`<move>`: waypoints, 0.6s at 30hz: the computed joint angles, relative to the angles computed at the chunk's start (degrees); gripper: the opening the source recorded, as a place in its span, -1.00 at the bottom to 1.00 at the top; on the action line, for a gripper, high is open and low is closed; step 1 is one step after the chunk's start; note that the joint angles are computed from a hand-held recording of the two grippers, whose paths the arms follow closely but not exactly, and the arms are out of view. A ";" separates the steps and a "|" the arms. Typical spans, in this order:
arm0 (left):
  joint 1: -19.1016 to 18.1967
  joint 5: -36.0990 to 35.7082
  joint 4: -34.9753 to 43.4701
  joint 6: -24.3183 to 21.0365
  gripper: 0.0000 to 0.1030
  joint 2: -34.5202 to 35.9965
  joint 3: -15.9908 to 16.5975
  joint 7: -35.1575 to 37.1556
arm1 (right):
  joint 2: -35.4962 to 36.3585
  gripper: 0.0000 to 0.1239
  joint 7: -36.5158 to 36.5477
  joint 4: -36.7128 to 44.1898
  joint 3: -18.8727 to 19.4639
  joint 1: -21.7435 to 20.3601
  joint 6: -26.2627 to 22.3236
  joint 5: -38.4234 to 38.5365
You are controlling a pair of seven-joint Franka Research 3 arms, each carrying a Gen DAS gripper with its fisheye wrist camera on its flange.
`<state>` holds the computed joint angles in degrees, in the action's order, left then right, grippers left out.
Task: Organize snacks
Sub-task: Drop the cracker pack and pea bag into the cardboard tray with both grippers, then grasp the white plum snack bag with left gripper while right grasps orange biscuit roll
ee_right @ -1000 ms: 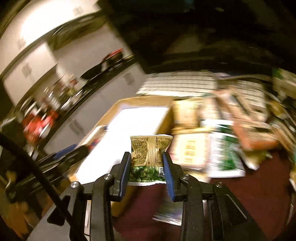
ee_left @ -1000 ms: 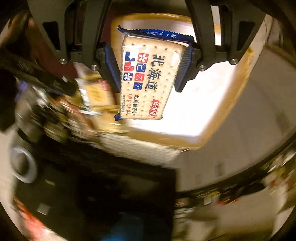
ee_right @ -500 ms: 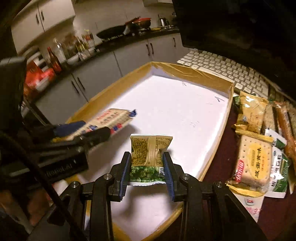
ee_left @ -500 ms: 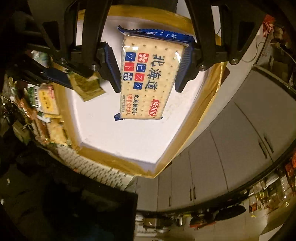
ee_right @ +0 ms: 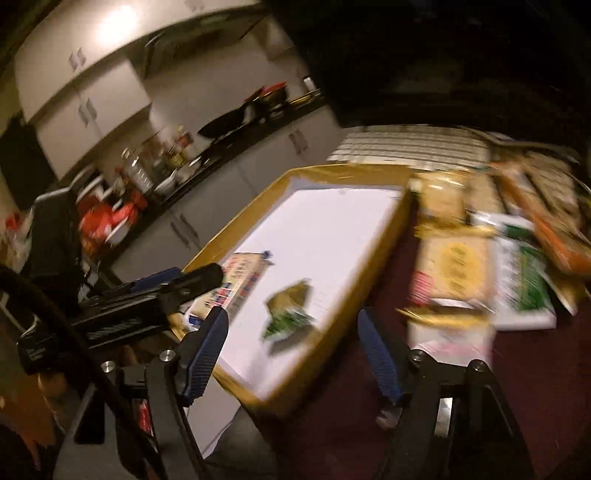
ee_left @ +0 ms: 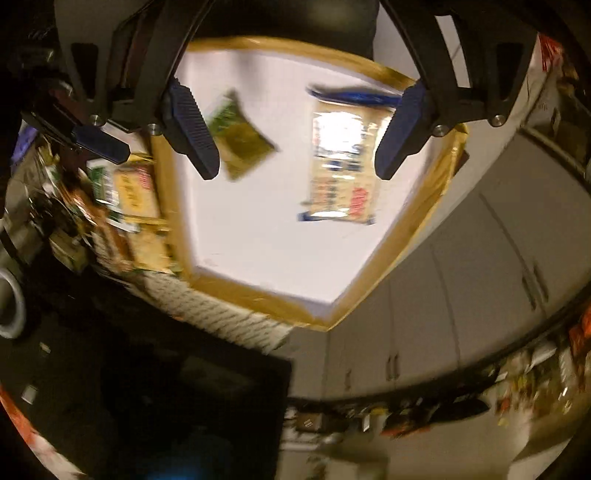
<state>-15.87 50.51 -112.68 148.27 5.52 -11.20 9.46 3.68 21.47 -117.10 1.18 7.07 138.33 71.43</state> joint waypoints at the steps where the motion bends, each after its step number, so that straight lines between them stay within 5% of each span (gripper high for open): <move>1: -0.38 0.29 0.44 0.30 0.68 0.17 -0.35 0.26 | -0.87 0.19 -0.27 -1.15 -0.57 -0.64 -0.32 0.40; 10: -4.58 -3.48 7.00 -0.05 0.68 4.63 -1.99 8.47 | -3.32 0.20 2.31 -4.08 -3.80 -3.79 1.97 2.17; 18: -6.70 -15.92 11.95 -0.10 0.68 10.00 -2.81 20.48 | -1.42 0.20 6.19 -3.12 -4.25 -5.87 2.73 0.76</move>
<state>-22.56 34.59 -100.73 148.17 15.52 -14.02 29.94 2.26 27.66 -120.23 -3.07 1.20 141.06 72.19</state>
